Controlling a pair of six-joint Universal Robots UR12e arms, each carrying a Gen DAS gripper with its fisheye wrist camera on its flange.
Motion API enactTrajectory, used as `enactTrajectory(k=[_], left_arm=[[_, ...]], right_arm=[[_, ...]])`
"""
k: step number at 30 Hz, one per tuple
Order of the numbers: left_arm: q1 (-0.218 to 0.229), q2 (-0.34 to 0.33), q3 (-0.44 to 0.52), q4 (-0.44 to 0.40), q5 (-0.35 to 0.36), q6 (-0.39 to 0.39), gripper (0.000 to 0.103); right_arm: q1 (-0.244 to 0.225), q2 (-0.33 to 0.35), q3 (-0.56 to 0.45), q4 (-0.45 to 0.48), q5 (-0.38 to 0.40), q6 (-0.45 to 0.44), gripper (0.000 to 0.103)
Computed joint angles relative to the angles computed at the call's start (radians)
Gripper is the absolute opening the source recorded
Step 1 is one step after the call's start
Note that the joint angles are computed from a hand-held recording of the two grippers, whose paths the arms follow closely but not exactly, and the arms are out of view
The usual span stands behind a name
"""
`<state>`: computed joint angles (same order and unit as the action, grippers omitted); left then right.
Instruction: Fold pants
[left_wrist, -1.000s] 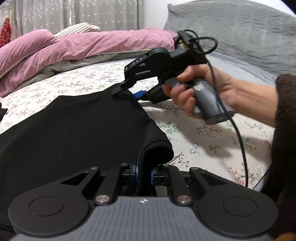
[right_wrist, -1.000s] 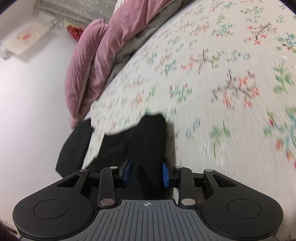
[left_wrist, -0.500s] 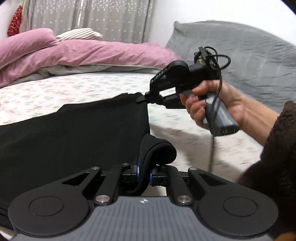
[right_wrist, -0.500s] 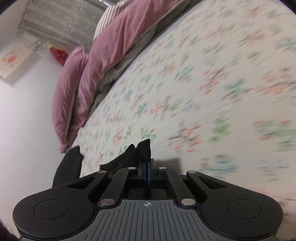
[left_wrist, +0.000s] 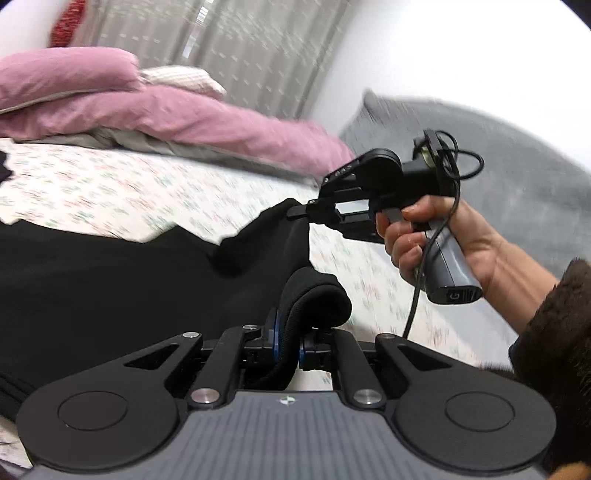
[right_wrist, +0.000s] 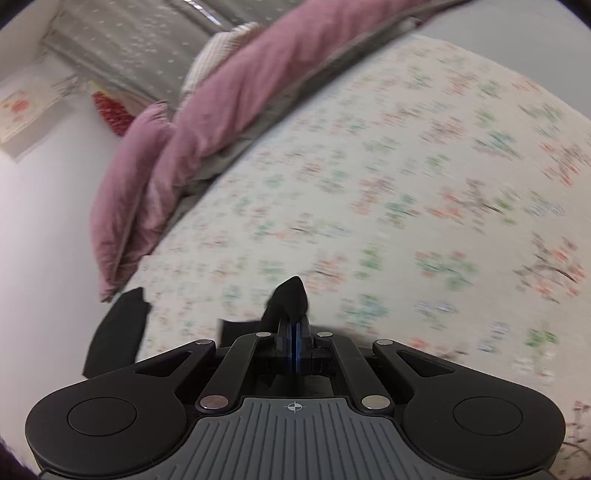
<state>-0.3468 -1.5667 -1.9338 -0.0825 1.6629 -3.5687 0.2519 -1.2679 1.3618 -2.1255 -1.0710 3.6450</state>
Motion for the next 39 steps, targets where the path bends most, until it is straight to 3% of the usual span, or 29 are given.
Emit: enactTrajectory(k=[5,12,19,23,27,29,32,35,37,39], left_arm=[[0.041,0.059,-0.051,0.044,0.044,-0.105,0.021],[0.115,0.151,-0.126,0.02,0.11,-0.253,0.021],[0.186,0.244,-0.191,-0.095,0.19,-0.409,0.021],[0.237,0.29,-0.217,-0.19,0.195,-0.48,0.021],[0.263,0.304,-0.221,-0.276,0.207,-0.497,0.027],[0.269,0.317,-0.225,-0.305,0.215,-0.525,0.033],[0.285,0.347,-0.244,-0.287,0.207,-0.496,0.046],[0.3,0.355,-0.239,-0.275,0.195,-0.431,0.052],[0.324,0.354,-0.223,-0.297,0.145,-0.379,0.054],[0.358,0.348,-0.198,-0.346,0.072,-0.324,0.055]], right_arm=[[0.063,0.082,-0.149,0.035,0.038,-0.024,0.001],[0.174,0.201,-0.32,0.084,0.056,-0.038,0.001],[0.277,0.319,-0.465,0.149,0.092,-0.029,0.001],[0.321,0.369,-0.519,0.179,0.095,-0.021,0.001],[0.347,0.398,-0.542,0.18,0.088,0.003,0.003],[0.352,0.405,-0.545,0.172,0.09,0.017,0.01],[0.348,0.404,-0.543,0.169,0.103,0.028,0.014],[0.339,0.385,-0.525,0.14,0.1,0.0,0.026],[0.332,0.372,-0.513,0.109,0.089,-0.016,0.047],[0.321,0.352,-0.49,0.077,0.077,-0.031,0.054]])
